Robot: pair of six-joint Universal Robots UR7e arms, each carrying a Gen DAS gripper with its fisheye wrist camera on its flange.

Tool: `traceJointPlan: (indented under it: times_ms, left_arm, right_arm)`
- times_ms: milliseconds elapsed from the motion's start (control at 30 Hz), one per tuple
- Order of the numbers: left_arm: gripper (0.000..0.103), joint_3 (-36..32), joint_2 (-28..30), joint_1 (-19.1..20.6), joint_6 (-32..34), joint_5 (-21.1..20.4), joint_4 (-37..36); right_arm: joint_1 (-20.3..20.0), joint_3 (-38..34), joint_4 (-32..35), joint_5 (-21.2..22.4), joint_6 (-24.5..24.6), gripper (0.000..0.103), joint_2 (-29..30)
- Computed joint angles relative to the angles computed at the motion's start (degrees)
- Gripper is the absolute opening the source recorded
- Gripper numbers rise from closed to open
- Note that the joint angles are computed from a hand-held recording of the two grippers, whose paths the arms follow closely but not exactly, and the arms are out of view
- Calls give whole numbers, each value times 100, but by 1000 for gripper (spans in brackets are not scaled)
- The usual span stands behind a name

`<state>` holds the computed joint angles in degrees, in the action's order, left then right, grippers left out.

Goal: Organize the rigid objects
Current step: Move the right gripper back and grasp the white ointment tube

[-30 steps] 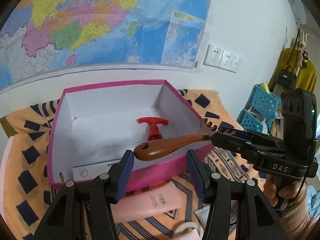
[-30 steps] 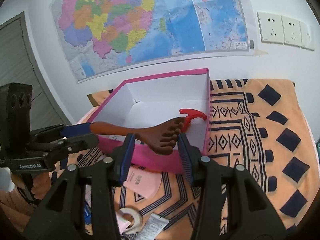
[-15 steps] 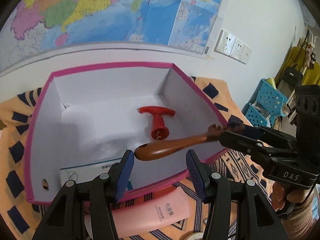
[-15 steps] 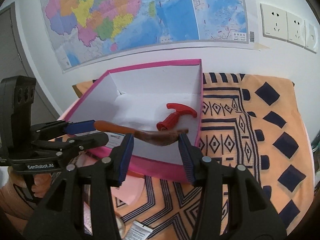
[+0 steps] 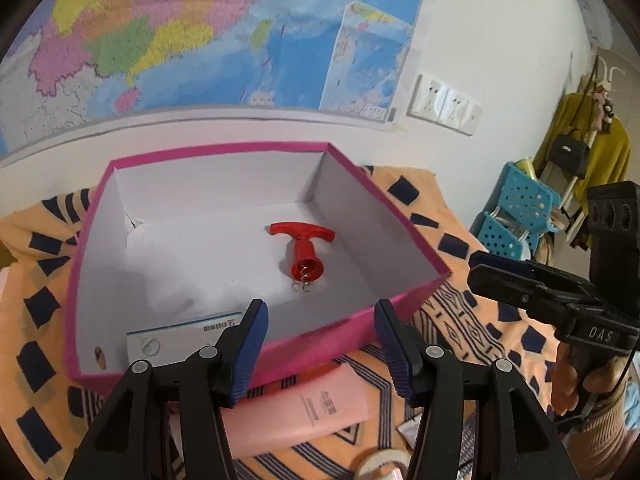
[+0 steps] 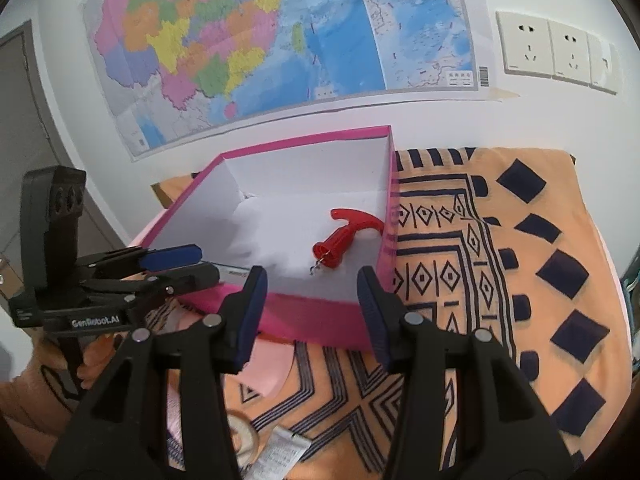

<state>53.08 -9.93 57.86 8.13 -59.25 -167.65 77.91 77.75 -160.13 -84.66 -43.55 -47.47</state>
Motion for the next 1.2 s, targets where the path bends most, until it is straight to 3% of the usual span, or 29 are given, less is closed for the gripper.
traceJointPlan:
  times_ms: [200,367,667,1200]
  left_arm:
    - [58,842,-331,-145,248,-125,-652]
    - [58,1222,-415,-206,243,-145,-787]
    - [58,1577,-435,-143,-209,-352,-414]
    - [58,1845,-446,-118,-371,-318,-267]
  right_arm:
    - [-158,508,268,467,-85,50,-455]
    - [-247,791,438,480,-136,50,-647]
    - [-364,1225,590,-58,-257,50,-746]
    - [-462,1632,912,-737,-358,50,-696]
